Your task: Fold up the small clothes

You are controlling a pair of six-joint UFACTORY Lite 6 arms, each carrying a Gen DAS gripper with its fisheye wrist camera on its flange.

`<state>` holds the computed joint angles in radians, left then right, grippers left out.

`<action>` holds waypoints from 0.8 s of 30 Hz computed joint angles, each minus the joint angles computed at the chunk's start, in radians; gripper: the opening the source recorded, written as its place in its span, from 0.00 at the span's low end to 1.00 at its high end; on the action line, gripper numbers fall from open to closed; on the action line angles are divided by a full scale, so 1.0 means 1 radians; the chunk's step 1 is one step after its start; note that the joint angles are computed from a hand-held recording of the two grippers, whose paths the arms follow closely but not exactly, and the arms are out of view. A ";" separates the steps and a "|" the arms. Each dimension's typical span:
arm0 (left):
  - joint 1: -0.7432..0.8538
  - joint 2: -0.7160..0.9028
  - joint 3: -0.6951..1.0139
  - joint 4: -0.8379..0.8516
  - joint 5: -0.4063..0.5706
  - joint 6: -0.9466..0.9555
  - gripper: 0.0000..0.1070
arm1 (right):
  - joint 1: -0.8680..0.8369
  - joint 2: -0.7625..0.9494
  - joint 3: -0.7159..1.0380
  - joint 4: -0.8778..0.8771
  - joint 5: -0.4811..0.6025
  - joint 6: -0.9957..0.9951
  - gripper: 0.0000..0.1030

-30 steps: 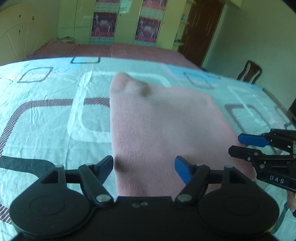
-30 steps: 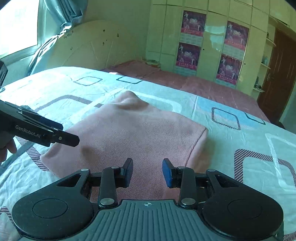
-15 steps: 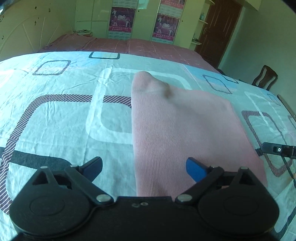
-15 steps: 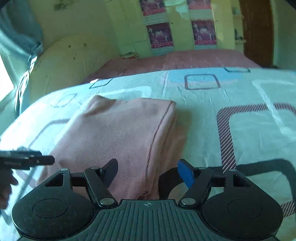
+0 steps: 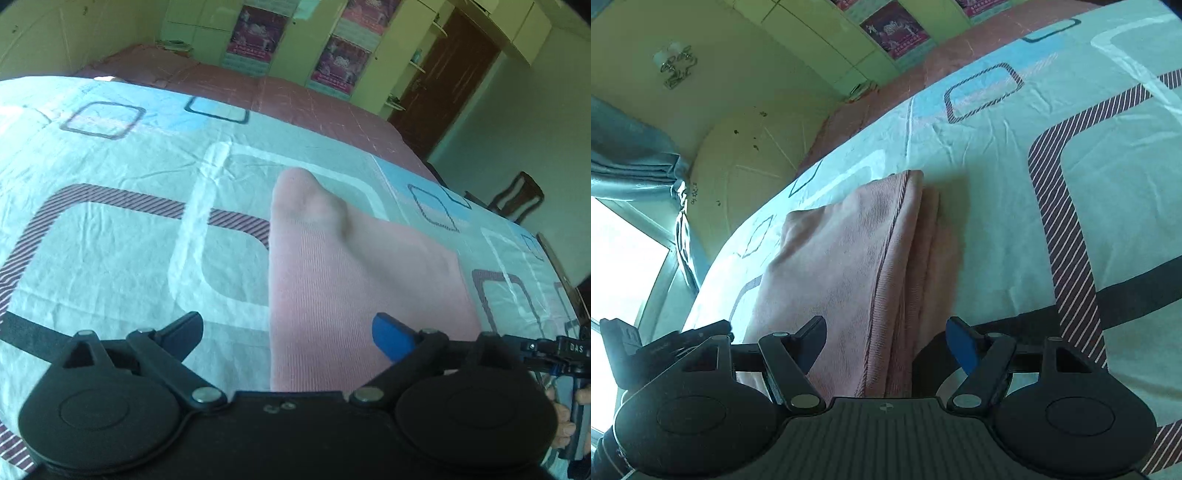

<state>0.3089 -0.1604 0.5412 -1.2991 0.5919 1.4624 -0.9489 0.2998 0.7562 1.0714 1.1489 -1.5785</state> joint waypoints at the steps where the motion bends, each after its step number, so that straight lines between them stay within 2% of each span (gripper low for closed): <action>1: 0.002 0.050 0.028 0.012 0.032 0.008 0.86 | 0.006 0.038 0.024 -0.006 0.013 0.008 0.69; 2: 0.001 0.103 0.056 0.018 0.054 0.011 0.81 | 0.014 0.085 0.047 -0.010 0.018 0.011 0.69; 4: -0.009 0.197 0.105 0.033 0.074 -0.004 0.65 | 0.033 0.151 0.084 -0.002 0.032 0.001 0.69; 8: -0.001 0.347 0.178 -0.004 0.137 0.035 0.67 | 0.061 0.203 0.132 0.005 0.057 -0.030 0.68; 10: -0.010 0.378 0.202 -0.012 0.150 0.044 0.66 | 0.073 0.220 0.147 -0.001 0.059 -0.042 0.61; 12: -0.038 0.394 0.221 -0.016 0.137 0.049 0.65 | 0.099 0.256 0.172 -0.002 0.067 -0.029 0.45; 14: -0.071 0.404 0.235 -0.027 0.112 0.051 0.64 | 0.140 0.285 0.182 0.031 0.064 -0.019 0.41; 18: -0.106 0.377 0.231 -0.012 0.070 0.018 0.55 | 0.186 0.270 0.171 0.070 0.041 -0.028 0.40; 20: -0.111 0.366 0.222 -0.010 0.063 0.019 0.55 | 0.166 0.242 0.154 0.049 0.034 -0.037 0.40; 24: -0.108 0.378 0.233 -0.006 0.071 0.000 0.56 | 0.091 0.301 0.194 0.010 0.074 0.003 0.40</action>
<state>0.2011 0.2178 0.7743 -1.3048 0.6625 1.4619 -0.8579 0.6011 0.9501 1.0812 1.2228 -1.5759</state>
